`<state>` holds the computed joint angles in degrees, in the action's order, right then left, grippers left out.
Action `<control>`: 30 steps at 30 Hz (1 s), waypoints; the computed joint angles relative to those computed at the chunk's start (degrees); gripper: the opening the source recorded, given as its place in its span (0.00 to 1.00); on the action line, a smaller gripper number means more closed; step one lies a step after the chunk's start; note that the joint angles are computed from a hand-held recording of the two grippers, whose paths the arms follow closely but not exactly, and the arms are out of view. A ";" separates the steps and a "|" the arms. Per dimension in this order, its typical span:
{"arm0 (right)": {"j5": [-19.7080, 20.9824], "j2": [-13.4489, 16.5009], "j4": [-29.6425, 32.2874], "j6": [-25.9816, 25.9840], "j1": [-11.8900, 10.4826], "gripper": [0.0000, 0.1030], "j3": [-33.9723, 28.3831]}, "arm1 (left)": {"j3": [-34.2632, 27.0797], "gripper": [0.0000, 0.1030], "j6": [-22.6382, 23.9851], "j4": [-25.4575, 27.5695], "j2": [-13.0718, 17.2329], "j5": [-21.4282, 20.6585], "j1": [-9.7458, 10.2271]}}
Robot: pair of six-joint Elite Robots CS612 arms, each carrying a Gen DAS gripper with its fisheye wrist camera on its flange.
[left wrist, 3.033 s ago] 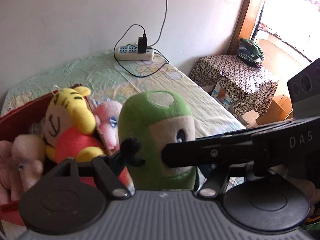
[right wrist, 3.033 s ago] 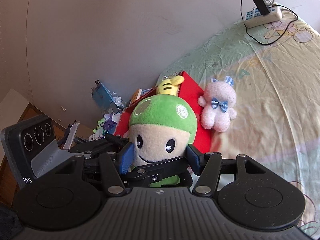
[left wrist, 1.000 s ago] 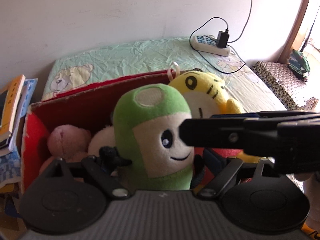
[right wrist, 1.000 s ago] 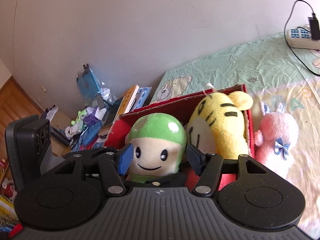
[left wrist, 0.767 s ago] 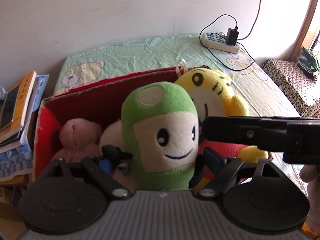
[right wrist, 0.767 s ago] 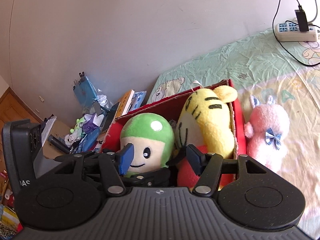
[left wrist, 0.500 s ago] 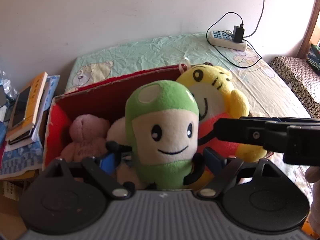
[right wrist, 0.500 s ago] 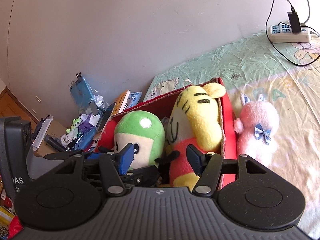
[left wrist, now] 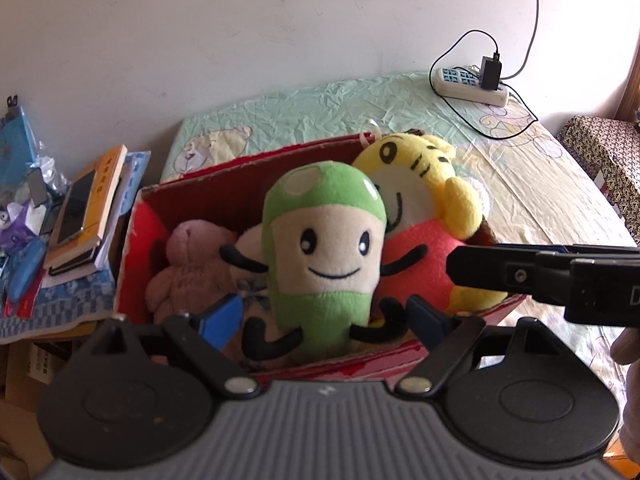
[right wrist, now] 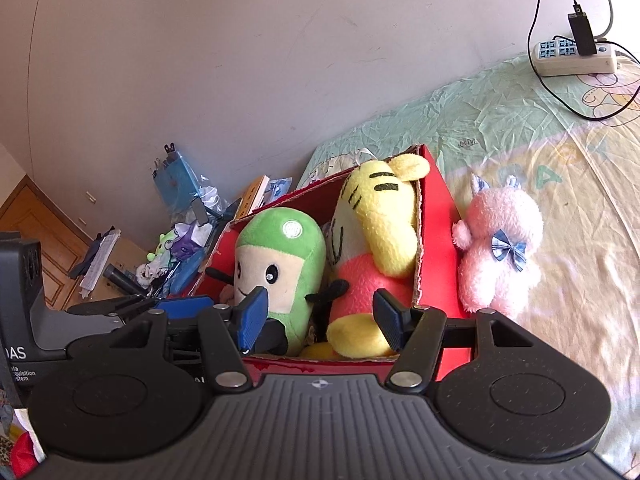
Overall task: Organize objects
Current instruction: 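Lower the green plush into the box and open the right gripper, then withdraw the right tool and move it to the pink bow-tied bunny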
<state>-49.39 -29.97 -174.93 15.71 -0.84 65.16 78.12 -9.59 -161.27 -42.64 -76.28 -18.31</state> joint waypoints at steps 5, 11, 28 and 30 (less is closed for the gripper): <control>2.66 -0.41 0.69 -1.66 -0.72 0.60 0.86 | 1.13 0.85 -2.34 0.35 -0.74 1.70 -0.68; 5.87 -1.43 0.88 -3.46 -1.77 0.60 3.09 | 3.80 0.85 -4.28 -0.73 -2.14 2.72 -1.68; 4.21 -1.83 6.51 -8.33 -4.88 0.59 5.32 | 4.56 0.85 -4.51 -4.56 -0.01 -10.79 -3.14; 2.91 -1.30 7.70 -9.81 -5.00 0.59 4.58 | 3.93 0.85 -3.77 -4.96 0.67 -11.81 -3.42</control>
